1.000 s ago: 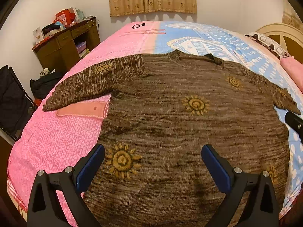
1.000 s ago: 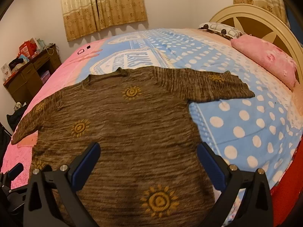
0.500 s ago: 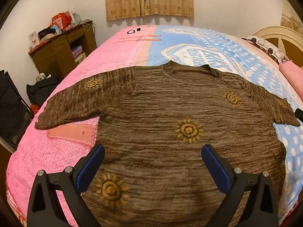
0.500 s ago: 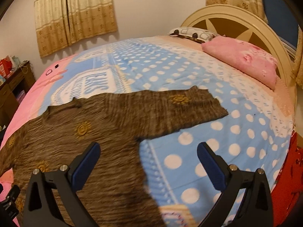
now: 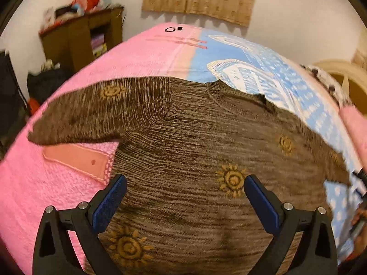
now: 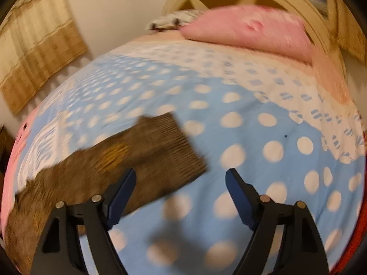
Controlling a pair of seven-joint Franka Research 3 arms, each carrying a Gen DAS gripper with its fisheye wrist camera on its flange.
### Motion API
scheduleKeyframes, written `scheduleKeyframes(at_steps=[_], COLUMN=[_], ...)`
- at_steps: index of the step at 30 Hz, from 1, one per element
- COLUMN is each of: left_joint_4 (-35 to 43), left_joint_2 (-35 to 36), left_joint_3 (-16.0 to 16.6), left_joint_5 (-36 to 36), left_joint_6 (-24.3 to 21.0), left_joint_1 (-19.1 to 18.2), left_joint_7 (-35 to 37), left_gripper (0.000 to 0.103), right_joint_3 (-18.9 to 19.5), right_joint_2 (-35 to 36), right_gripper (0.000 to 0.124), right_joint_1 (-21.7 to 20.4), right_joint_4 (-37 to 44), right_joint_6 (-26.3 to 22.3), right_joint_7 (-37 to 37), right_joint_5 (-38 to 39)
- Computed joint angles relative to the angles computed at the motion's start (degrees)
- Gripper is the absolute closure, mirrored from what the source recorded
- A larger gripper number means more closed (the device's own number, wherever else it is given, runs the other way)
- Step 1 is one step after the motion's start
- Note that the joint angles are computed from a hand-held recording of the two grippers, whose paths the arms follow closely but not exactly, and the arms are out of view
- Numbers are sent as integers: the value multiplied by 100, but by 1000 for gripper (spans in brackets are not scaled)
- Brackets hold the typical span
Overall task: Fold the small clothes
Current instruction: 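Grasp the sweater sleeve with the right tool and fold it across the body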
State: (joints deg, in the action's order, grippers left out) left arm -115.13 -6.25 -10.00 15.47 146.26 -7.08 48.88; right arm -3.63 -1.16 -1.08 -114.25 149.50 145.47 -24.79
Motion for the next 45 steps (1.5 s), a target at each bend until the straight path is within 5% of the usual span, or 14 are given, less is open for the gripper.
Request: scheduleKeyframes(at_steps=[4, 6, 11, 13, 14, 15, 24, 30, 38, 45], left_joint_4=[-54, -32, -116, -169, -200, -235, -452, -623, -791, -854], left_joint_2=[48, 70, 27, -5, -31, -67, -387, -549, -604, -516], left_joint_3=[48, 32, 10, 40, 44, 44, -21, 53, 141, 195], left_joint_5=[-405, -397, -123, -201, -199, -147, 743, 777, 656, 522], left_joint_6=[199, 108, 14, 56, 77, 93, 97, 219, 144, 196], left_joint_1=[-28, -34, -2, 5, 12, 28, 214, 297, 436, 489], left_joint_7=[52, 109, 2, 61, 63, 45, -316, -397, -326, -291], left_gripper=[1, 1, 1, 1, 1, 1, 1, 1, 1, 1], right_joint_3=[-48, -64, -286, -286, -277, -249, 149, 620, 335, 6], right_joint_2=[492, 791, 938, 856, 814, 749, 241, 673, 2177, 2683], right_gripper=[42, 55, 63, 78, 101, 109, 109, 109, 109, 109], right_joint_1=[41, 143, 513, 522, 496, 452, 764, 1298, 2449, 2857], right_joint_4=[513, 898, 1132, 1029, 988, 917, 905, 1497, 2847, 3222], right_joint_6=[-43, -400, -869, -805, -746, -643, 13, 796, 321, 6], right_joint_7=[-902, -1260, -551, -605, -704, -883, -507, -2011, -2100, -2388], right_joint_5=[715, 883, -155, -211, -137, 68, -1139, -2, -199, 196])
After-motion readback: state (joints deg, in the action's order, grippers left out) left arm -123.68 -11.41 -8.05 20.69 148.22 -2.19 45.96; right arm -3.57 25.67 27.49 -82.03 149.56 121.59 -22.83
